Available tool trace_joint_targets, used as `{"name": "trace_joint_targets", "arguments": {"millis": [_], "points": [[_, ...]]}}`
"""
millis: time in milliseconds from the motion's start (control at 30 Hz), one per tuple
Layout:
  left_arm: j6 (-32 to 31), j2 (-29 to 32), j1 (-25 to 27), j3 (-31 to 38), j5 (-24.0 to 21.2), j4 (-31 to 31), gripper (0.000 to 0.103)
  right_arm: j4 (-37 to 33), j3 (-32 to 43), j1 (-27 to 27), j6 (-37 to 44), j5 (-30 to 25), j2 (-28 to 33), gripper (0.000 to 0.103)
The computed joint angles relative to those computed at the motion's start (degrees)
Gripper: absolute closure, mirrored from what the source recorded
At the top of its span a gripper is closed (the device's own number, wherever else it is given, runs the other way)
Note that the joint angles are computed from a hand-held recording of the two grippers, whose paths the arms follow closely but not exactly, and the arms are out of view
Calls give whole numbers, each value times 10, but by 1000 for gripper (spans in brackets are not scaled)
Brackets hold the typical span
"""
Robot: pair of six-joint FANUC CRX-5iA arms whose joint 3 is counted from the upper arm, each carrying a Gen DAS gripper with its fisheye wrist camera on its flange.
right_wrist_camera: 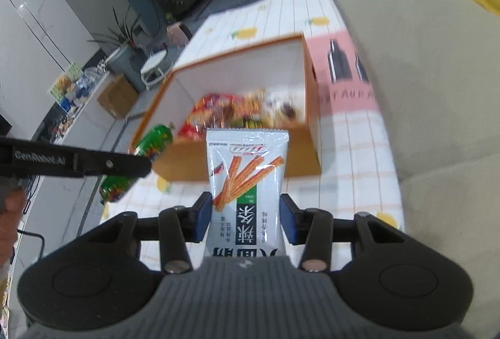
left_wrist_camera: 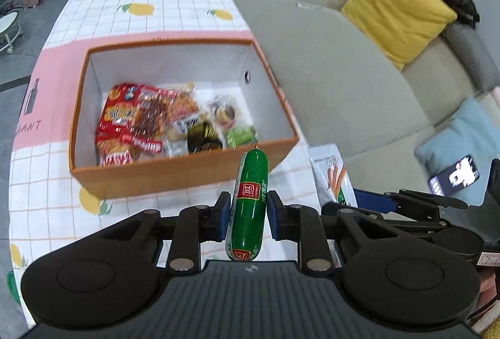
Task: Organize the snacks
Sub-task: 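Lift both snacks and carry them over the orange box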
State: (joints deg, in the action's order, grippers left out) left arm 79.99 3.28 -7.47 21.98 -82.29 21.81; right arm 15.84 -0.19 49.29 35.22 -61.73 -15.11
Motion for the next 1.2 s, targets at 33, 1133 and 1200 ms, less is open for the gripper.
{"name": "trace_joint_targets", "arguments": {"millis": [33, 1133, 1200], "points": [[3, 6, 1, 8, 2, 5, 76, 1, 9, -5, 8, 0, 5, 59], [90, 253, 8, 178, 49, 8, 78, -94, 499, -155, 396, -209, 438, 59], [96, 259, 8, 179, 50, 7, 78, -95, 517, -157, 408, -222, 452, 59]]}}
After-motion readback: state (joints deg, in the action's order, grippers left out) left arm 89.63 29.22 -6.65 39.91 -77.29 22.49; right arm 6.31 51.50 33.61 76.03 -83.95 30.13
